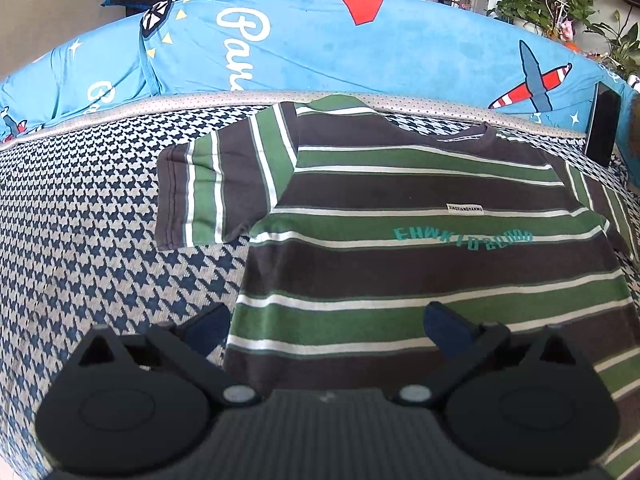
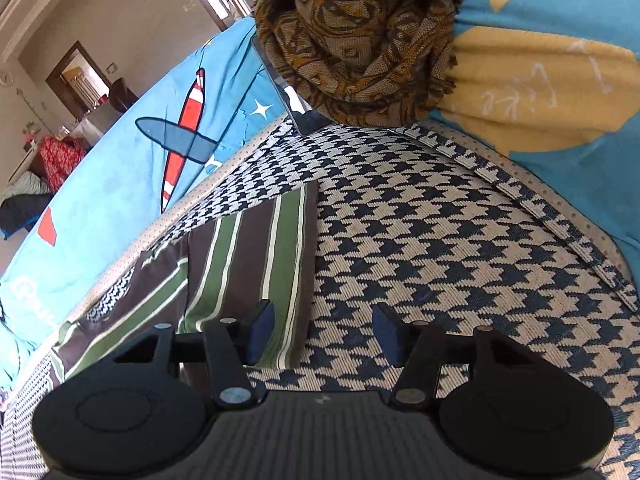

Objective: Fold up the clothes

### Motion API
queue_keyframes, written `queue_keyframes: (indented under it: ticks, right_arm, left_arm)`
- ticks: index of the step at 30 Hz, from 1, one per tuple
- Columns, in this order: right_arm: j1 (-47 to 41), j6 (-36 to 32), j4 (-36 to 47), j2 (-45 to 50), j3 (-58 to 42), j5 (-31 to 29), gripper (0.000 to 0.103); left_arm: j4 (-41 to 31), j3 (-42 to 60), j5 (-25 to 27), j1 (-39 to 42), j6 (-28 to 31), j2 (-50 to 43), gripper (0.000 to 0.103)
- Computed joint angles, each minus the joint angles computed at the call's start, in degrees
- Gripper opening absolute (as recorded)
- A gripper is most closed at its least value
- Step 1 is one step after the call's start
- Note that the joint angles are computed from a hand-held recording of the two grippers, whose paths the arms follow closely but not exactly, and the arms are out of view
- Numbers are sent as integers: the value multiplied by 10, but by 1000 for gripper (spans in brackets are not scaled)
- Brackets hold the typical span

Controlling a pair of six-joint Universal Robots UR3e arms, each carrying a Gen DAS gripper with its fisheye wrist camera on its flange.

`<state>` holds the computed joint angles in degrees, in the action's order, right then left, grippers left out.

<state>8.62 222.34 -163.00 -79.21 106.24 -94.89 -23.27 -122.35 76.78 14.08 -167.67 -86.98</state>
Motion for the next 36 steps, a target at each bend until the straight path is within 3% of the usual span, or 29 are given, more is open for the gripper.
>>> queue_keyframes:
  ticks: [4,10,24,29,36]
  right_arm:
    - [-20,31,-38,27,-2,44,54]
    - [-8,36,-43,68,-44,35,55]
    - [38,-11,-61,159,-134,-42,52]
    - [42,-12,-64,177,-150,-53,27]
    - [48,-16,-65,201,-175,-74,8]
  left_arm:
    - [-15,8,-14,4,-5,1,103]
    - [-43,19,-36,12,-11,4,103]
    - [-75,23,-52,28,-23,7,103]
    - [-82,23,-55,35,-23,8,103]
    - [-90,23,-56,45,-19,10,103]
